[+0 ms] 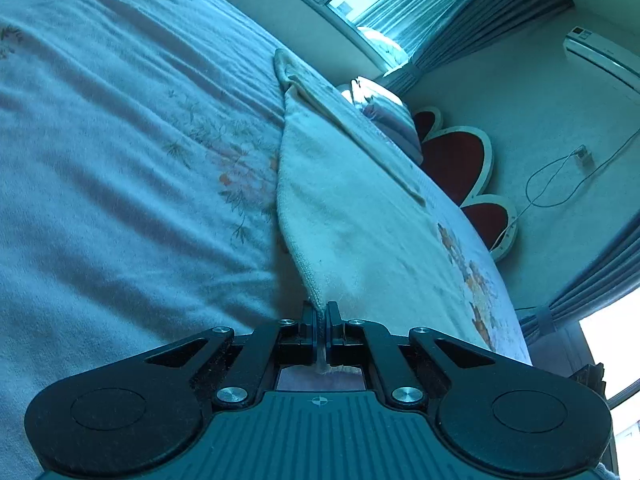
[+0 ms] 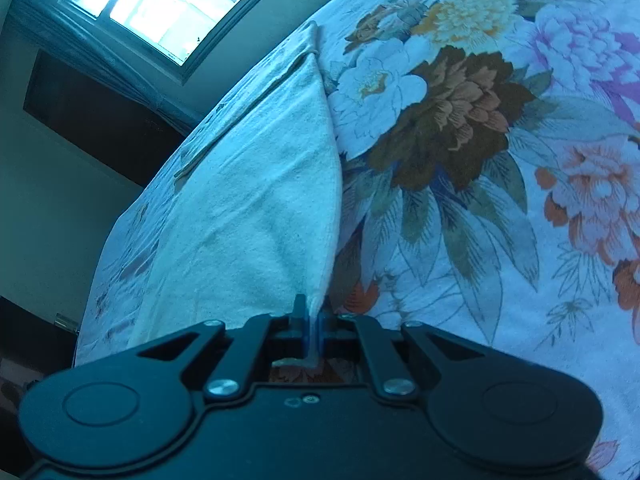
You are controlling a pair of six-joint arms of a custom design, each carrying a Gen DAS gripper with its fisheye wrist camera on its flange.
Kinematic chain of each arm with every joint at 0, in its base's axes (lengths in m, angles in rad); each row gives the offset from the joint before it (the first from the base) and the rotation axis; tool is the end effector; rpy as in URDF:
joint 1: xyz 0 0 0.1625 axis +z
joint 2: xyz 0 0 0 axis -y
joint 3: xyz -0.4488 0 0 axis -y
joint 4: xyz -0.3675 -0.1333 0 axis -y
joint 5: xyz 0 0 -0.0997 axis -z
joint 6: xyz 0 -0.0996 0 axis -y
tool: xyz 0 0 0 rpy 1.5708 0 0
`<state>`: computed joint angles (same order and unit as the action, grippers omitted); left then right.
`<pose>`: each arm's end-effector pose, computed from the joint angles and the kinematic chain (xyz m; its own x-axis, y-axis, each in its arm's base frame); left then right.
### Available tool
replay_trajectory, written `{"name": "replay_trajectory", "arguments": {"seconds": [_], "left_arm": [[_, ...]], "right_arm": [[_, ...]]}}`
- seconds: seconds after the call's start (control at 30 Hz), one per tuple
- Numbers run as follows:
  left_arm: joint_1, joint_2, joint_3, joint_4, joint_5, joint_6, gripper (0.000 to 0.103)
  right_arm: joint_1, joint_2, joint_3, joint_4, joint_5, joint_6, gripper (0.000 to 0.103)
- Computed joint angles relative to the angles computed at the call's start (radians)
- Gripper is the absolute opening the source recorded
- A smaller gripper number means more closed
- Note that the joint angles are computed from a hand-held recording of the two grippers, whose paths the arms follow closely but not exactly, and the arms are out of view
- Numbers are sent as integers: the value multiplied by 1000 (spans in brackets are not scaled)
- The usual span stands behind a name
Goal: Fold small clothes
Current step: 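Lift the hem with both tools and fold it toward the collar, then lower the folded hem onto the sweater and open both tools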
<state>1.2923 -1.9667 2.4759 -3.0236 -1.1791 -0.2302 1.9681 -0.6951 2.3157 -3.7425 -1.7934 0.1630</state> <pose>0.0875 -0.3171 0.4241 -0.9848 -0.1707 -0.0334 -0.0651 0.5395 -0.8394 0.2815 -0.3831 0.0523 -0.9851 -0.1397 0.1006 -0.1721 0.8191 -0.5472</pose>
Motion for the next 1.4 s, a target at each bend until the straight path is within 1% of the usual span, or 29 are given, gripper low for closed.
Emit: {"name": "replay_trajectory", "arguments": {"seconds": [0.13,0.2,0.27,0.4,0.43,0.47,0.6,0.63,0.73,0.8,0.83,0.87,0.9,1.0,1.03,1.07,1.13,1.17,1.23,1.27,1.3,1.37,1.4], "left_arm": [[-26,28,-37,-73,-1,28,3],[-22,63,-78,-102,-22,47,3],[-19,103,-124,-124,-38,68,3],[-5,212,-253,-145,-64,95,3],[2,241,-288,-149,-70,91,3],[11,264,-317,-149,-81,87,3],[53,402,-497,-142,-101,113,3],[65,433,-543,-129,-108,118,3],[107,539,-695,-95,-119,147,3],[143,624,-820,-52,-138,149,3],[154,655,-863,-37,-139,156,3],[166,693,-918,-17,-137,170,3],[179,739,-988,11,-142,179,3],[214,836,-1137,93,-141,172,3],[223,865,-1180,120,-127,163,3],[231,886,-1212,137,-125,159,3],[253,946,-1302,185,-127,136,3],[264,969,-1341,215,-133,124,3],[276,1015,-1411,264,-118,106,3],[281,1035,-1442,287,-116,100,3],[284,1049,-1466,301,-116,95,3],[291,1081,-1513,322,-119,92,3],[295,1097,-1546,355,-118,87,3]], "right_arm": [[39,-18,-19,-15,-14,-59,5],[53,-27,-48,-8,-14,-90,5],[67,-36,-89,23,-16,-119,5],[84,-46,-219,151,-22,-164,5],[85,-44,-271,198,-17,-172,5],[83,-40,-312,232,-7,-183,5],[66,-8,-485,358,40,-221,5],[58,12,-548,394,58,-231,5],[33,72,-720,497,79,-244,5],[12,114,-827,562,99,-249,5],[-3,149,-908,614,111,-248,5],[-13,172,-959,648,118,-249,5],[-25,209,-1035,694,124,-258,5],[-58,300,-1213,796,141,-261,5],[-72,340,-1292,848,146,-251,5],[-80,365,-1340,882,144,-243,5],[-95,437,-1481,980,121,-233,5],[-103,466,-1539,1025,121,-222,5],[-116,517,-1639,1097,121,-206,5],[-120,547,-1699,1138,109,-201,5],[-124,566,-1735,1158,105,-193,5],[-135,604,-1807,1193,121,-169,5],[-140,617,-1828,1190,126,-159,5]]}}
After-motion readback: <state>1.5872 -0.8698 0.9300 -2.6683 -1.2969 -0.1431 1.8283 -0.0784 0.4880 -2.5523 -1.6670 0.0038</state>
